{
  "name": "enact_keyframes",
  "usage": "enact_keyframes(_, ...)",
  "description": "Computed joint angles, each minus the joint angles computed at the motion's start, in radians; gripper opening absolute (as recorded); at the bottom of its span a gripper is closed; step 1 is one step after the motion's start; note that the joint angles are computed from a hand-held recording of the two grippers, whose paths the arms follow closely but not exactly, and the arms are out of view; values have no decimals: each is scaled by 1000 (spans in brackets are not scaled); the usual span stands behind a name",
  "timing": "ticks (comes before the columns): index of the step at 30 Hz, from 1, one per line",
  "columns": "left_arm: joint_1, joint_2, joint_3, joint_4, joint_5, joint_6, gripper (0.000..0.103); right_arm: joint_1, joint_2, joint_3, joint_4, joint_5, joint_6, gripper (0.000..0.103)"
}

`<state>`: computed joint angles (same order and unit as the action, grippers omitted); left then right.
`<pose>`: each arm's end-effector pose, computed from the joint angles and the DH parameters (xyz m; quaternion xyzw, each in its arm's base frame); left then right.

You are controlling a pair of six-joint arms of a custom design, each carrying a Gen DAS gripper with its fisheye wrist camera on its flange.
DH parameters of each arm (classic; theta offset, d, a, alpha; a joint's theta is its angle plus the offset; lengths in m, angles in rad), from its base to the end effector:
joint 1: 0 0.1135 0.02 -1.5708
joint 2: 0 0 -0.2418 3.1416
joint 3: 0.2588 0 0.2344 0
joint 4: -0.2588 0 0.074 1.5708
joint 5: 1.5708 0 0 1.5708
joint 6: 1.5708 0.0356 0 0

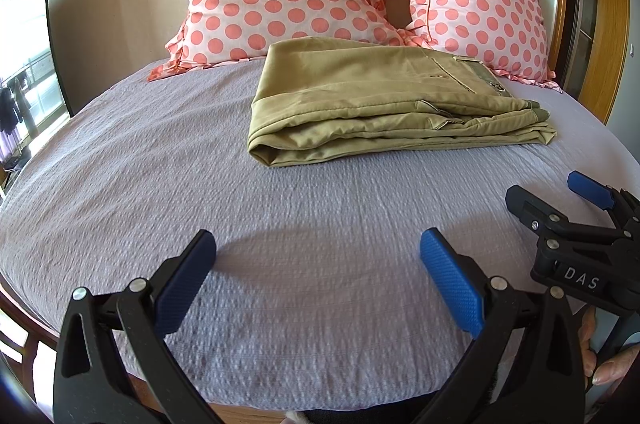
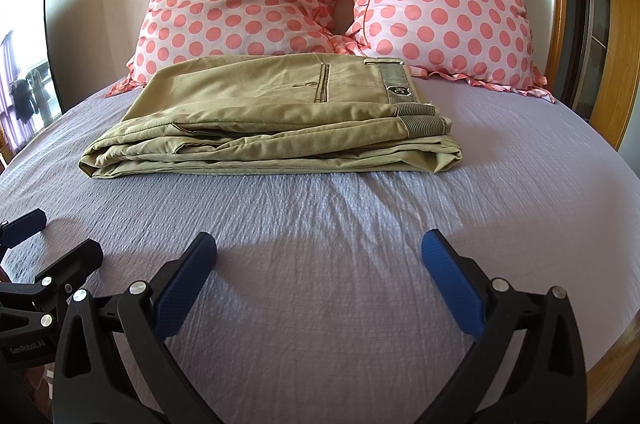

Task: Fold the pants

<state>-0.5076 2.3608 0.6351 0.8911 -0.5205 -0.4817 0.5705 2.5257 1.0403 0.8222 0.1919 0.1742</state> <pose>0.2590 -0.1238 -0.0272 -0.0809 0.9027 0.0462 0.4200 0.3254 0.2008 -0.0345 -0.1349 0.8854 0.0785 0.4378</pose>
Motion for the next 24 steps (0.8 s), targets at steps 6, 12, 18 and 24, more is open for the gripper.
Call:
enact_keyframes(6, -4, -4, 3, -15, -2, -9, 101, 0, 0, 0, 0, 0, 0, 102)
enact_keyframes(12, -6, -5, 3, -18, -3, -13, 101, 0, 0, 0, 1, 0, 0, 102)
enact_keyframes(18, 0, -4, 2, -9, -2, -3, 101, 0, 1, 1, 0, 0, 0, 102)
enact_keyframes(24, 0, -4, 3, -12, -3, -6, 101, 0, 0, 0, 0, 0, 0, 102)
